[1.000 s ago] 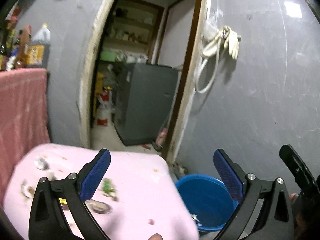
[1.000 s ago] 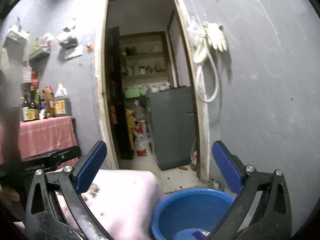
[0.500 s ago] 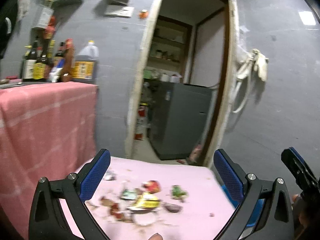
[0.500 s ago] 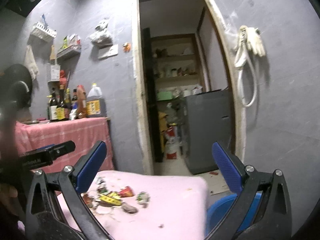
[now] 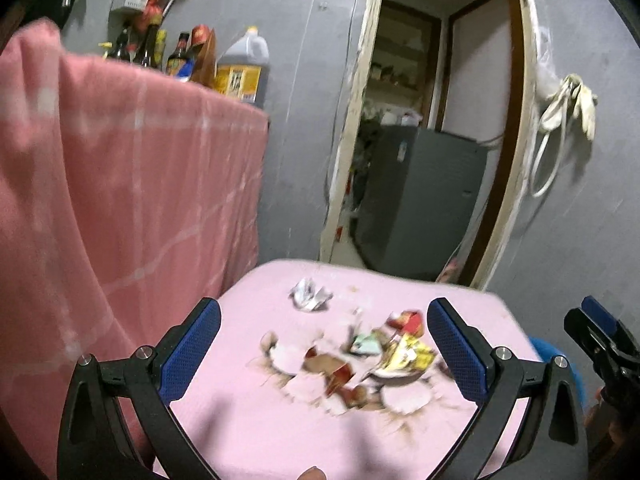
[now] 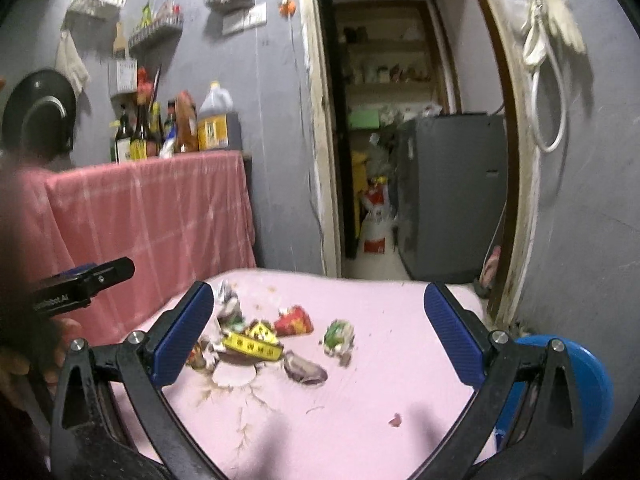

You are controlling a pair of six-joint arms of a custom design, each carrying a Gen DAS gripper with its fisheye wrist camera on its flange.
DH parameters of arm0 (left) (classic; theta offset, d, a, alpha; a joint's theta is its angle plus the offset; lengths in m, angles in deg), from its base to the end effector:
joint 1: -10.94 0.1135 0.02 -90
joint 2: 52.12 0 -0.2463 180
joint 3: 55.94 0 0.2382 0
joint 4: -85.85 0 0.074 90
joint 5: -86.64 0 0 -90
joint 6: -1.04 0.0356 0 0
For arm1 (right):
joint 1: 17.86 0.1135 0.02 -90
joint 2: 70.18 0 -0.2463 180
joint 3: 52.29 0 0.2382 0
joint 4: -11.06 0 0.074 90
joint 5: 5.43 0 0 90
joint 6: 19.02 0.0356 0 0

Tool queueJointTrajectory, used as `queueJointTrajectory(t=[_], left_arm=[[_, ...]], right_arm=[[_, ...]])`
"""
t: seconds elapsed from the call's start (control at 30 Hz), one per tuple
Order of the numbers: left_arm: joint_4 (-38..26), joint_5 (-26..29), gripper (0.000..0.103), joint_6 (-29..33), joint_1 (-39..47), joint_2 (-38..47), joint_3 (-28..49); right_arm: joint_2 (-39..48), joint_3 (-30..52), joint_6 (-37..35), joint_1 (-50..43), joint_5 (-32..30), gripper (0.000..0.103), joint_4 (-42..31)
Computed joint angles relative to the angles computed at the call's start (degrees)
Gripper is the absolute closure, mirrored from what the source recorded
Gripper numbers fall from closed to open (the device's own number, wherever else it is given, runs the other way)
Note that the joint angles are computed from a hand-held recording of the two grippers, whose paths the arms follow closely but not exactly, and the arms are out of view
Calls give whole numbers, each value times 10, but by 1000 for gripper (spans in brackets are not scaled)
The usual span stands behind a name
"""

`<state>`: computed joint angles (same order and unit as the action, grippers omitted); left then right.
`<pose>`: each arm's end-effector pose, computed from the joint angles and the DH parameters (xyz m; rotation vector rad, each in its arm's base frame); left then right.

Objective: Collect trash
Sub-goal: 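Move both tools back over the trash on the table, then grasp the red-beige paper scrap with the left tool while the right tool grasps the grey shell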

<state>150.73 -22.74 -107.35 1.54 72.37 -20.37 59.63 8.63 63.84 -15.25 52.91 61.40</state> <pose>0.2606 -0.0312 0.0345 -0.3689 1.9304 0.0194 0.3611 0.0352 0.0473 -0.5283 1.7948 0.4673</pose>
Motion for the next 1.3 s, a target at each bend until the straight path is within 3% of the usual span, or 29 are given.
queueJointTrajectory(t=[0.2, 0.43, 0.5, 0.63, 0.73, 0.9, 1.0, 1.3], left_arm=[[-18, 32, 2, 3, 21, 44, 25], [-114, 67, 2, -9, 40, 52, 68], [-128, 77, 2, -14, 45, 58, 76], [-160, 97, 3, -20, 55, 57, 93], [-176, 131, 11, -23, 69, 61, 105], [-228, 195, 40, -30, 91, 69, 140], [-254, 228, 52, -40, 103, 75, 160], [-293, 289, 69, -48, 132, 85, 194]], right_arm=[[37, 60, -42, 24, 35, 0, -92], [60, 111, -83, 39, 54, 1, -181], [63, 124, -92, 43, 58, 5, -204], [74, 160, -108, 53, 68, 21, -265], [85, 189, -119, 58, 71, 30, -309], [96, 225, -133, 67, 82, 36, -356], [104, 246, -136, 75, 92, 41, -378], [149, 344, -140, 78, 85, 54, -497]])
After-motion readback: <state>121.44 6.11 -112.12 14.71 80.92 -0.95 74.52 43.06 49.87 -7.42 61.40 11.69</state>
